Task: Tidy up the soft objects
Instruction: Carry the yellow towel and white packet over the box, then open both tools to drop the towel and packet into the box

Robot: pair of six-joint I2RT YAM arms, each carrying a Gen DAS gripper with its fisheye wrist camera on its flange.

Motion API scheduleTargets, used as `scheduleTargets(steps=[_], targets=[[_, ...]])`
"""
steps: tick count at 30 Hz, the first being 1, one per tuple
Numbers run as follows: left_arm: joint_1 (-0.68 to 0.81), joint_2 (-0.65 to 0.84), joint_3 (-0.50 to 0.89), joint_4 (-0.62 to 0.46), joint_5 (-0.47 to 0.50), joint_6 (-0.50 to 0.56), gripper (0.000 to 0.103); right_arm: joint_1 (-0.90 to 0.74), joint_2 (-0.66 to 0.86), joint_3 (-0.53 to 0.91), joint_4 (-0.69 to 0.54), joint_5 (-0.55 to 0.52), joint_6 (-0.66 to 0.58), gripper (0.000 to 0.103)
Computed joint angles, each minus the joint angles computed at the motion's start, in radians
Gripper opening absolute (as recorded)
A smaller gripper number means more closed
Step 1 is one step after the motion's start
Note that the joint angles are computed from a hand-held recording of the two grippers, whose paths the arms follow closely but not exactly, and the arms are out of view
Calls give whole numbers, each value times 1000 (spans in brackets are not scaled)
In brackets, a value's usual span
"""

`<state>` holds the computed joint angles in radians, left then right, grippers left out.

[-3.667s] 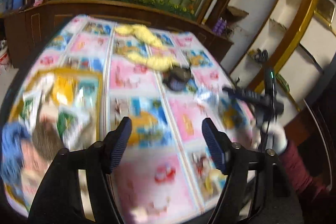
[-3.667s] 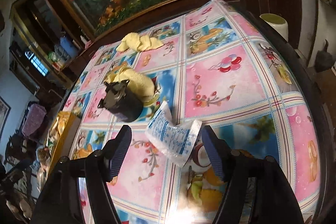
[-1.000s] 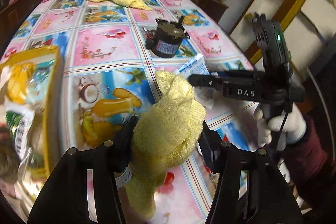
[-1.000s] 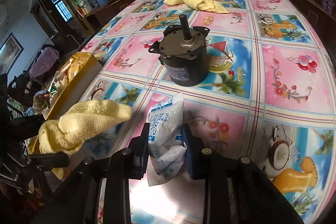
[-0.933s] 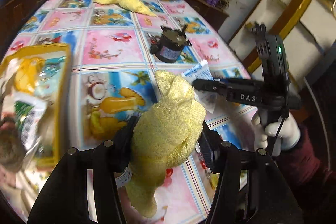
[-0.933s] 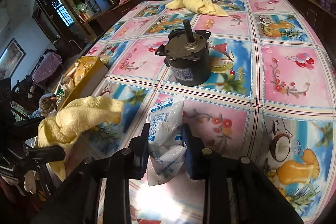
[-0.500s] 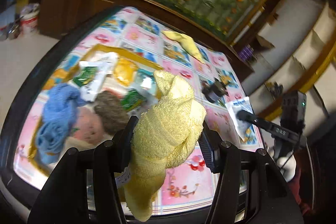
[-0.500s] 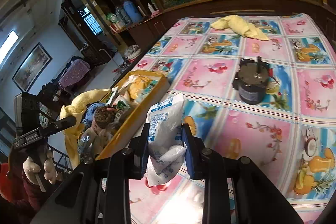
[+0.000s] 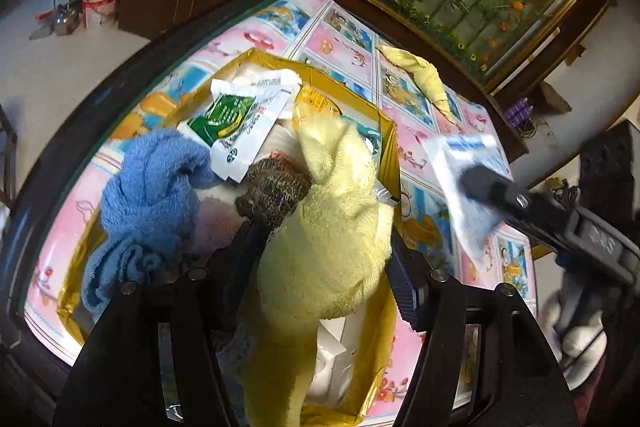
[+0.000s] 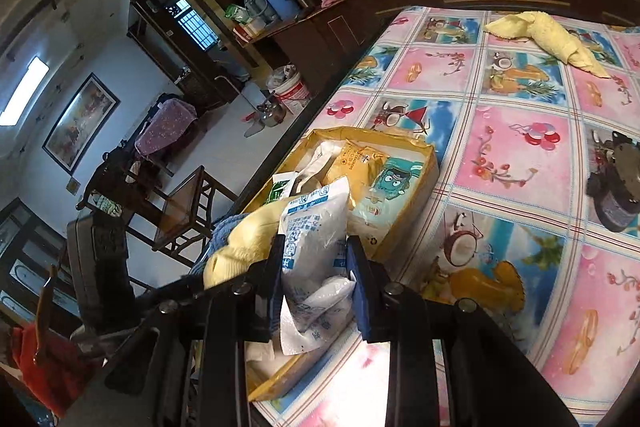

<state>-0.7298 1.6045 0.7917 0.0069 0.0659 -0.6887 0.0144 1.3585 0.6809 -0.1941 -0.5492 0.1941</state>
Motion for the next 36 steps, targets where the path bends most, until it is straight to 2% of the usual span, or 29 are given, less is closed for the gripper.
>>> scheduleTargets(steps=[2,5,8,13,17,22,27,30,32,33,35,36], targets=[[7,-31,-31,25,6,2,63,21,71,40,29,26,34,28],[9,-84,-63,30,-11,24,70,53,176,114,42,76,61,28],[19,-140,-104,44,-2,37,71,77,276,187,49,91,90,28],[8,-155,-126,88,15,83,71,133,373,254,70,188,105,36],[15,-157,-149,148,63,71,71,133,333,234,81,205,87,41],[39,-195,-190,179,52,24,71,140,207,174,82,247,42,47],[25,-284,-236,160,-20,-10,71,125,95,83,54,143,31,47],[-17,-344,-238,105,-142,-7,71,131,-7,-7,55,144,12,47],[-82,-383,-223,50,-287,2,71,132,-81,-66,62,168,5,47],[-137,-400,-208,11,-412,1,71,127,-119,-95,62,180,-2,47],[-289,-408,-163,-83,-750,-12,71,112,-185,-141,55,197,-17,47],[-348,-401,-147,-106,-872,-16,78,106,-219,-162,47,203,-25,47]])
